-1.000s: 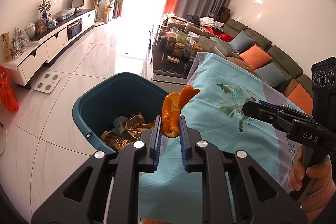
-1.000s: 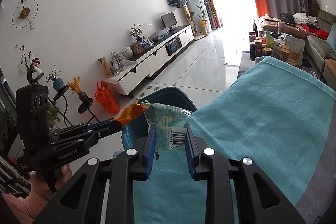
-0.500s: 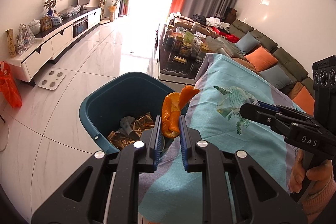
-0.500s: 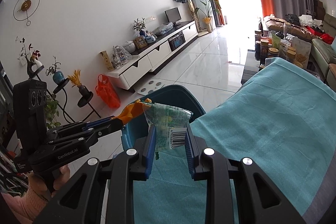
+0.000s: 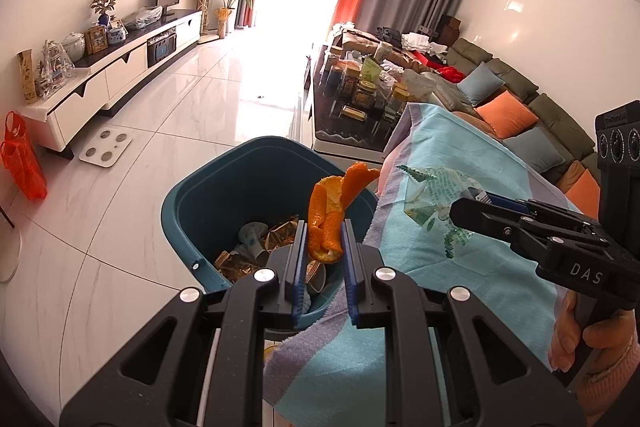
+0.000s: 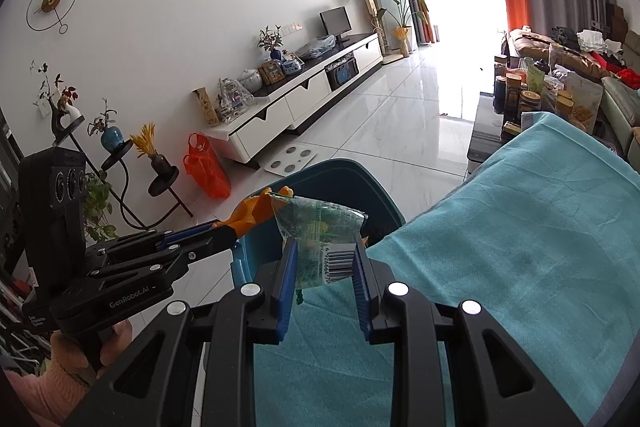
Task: Collect trash
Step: 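Carry the orange peel and clear wrapper in both grippers over the teal bin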
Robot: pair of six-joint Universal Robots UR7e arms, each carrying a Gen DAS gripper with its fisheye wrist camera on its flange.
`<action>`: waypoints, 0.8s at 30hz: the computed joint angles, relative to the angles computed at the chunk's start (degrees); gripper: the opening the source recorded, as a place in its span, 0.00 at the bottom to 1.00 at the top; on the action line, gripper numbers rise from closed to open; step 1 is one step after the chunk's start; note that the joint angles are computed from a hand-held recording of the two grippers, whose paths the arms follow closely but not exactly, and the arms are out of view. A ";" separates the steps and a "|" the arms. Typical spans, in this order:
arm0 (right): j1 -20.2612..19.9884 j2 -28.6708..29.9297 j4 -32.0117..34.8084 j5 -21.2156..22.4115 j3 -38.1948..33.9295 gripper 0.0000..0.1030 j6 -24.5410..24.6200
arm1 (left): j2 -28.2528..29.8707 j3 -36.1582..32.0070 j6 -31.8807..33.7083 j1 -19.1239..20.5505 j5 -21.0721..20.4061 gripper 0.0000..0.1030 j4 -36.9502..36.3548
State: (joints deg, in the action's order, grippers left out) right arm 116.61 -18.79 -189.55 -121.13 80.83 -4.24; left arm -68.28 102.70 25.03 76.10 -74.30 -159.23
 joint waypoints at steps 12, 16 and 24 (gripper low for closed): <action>-0.26 1.86 4.66 -0.04 -4.23 0.24 0.53 | 1.71 -1.54 -0.36 0.14 1.11 0.16 -0.60; -0.36 2.45 5.66 -0.05 -5.40 0.24 0.72 | 2.40 -2.42 -0.56 0.30 1.30 0.16 -0.55; -0.63 3.39 8.19 -0.21 -7.59 0.24 0.95 | 3.85 -3.71 -0.88 0.74 1.82 0.16 -0.75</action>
State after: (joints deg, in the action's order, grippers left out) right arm 115.98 -15.40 -181.36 -121.34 73.24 -3.29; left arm -64.42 98.99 24.15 76.83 -72.49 -159.98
